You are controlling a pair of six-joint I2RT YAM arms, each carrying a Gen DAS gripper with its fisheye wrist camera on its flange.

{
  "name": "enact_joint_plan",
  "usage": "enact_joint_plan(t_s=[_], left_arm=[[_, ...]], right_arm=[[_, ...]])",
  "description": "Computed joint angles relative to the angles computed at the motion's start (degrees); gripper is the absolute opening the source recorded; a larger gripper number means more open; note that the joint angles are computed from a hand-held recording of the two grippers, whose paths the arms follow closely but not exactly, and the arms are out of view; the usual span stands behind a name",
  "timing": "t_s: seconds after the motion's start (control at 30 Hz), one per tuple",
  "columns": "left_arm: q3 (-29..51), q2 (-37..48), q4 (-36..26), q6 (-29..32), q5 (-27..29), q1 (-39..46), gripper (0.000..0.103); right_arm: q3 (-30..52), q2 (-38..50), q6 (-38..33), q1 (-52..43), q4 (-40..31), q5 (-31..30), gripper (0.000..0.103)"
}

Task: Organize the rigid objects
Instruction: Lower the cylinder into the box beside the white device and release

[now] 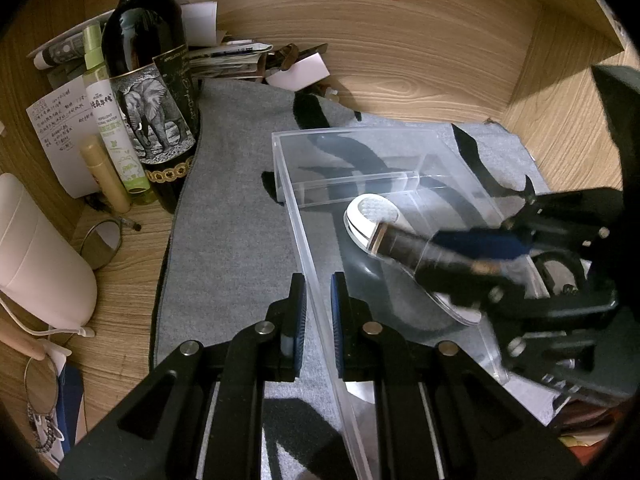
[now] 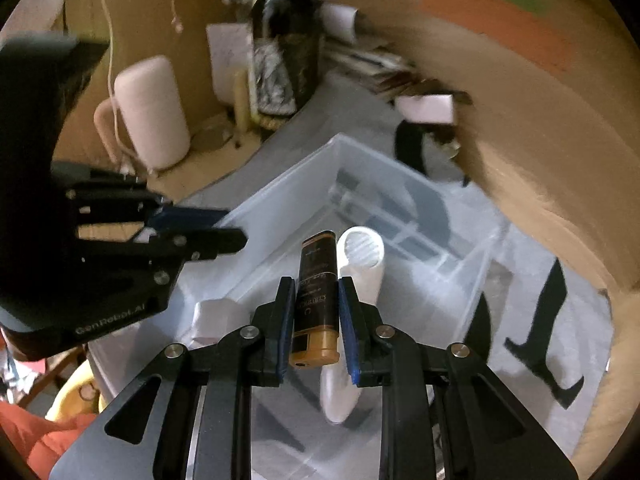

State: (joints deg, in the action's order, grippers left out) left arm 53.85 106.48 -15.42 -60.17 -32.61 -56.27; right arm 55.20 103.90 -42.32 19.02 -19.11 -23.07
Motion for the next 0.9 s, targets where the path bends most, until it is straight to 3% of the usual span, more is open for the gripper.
enact_joint_plan(t_s=[0.37, 0.5, 0.9], left_arm=[[0.3, 0.2, 0.0, 0.0, 0.0, 0.0, 0.011], [0.1, 0.1, 0.1, 0.0, 0.0, 0.0, 0.011], [0.1, 0.1, 0.2, 0.1, 0.1, 0.1, 0.011]], right_arm=[[0.4, 1.9, -0.4, 1.7, -0.8, 4.4, 0.021], [-1.2, 0.4, -0.3, 1.5, 1.2, 4.4, 0.041], [-1.8, -6.2, 0.7, -4.5, 2.2, 0.3, 0.042]])
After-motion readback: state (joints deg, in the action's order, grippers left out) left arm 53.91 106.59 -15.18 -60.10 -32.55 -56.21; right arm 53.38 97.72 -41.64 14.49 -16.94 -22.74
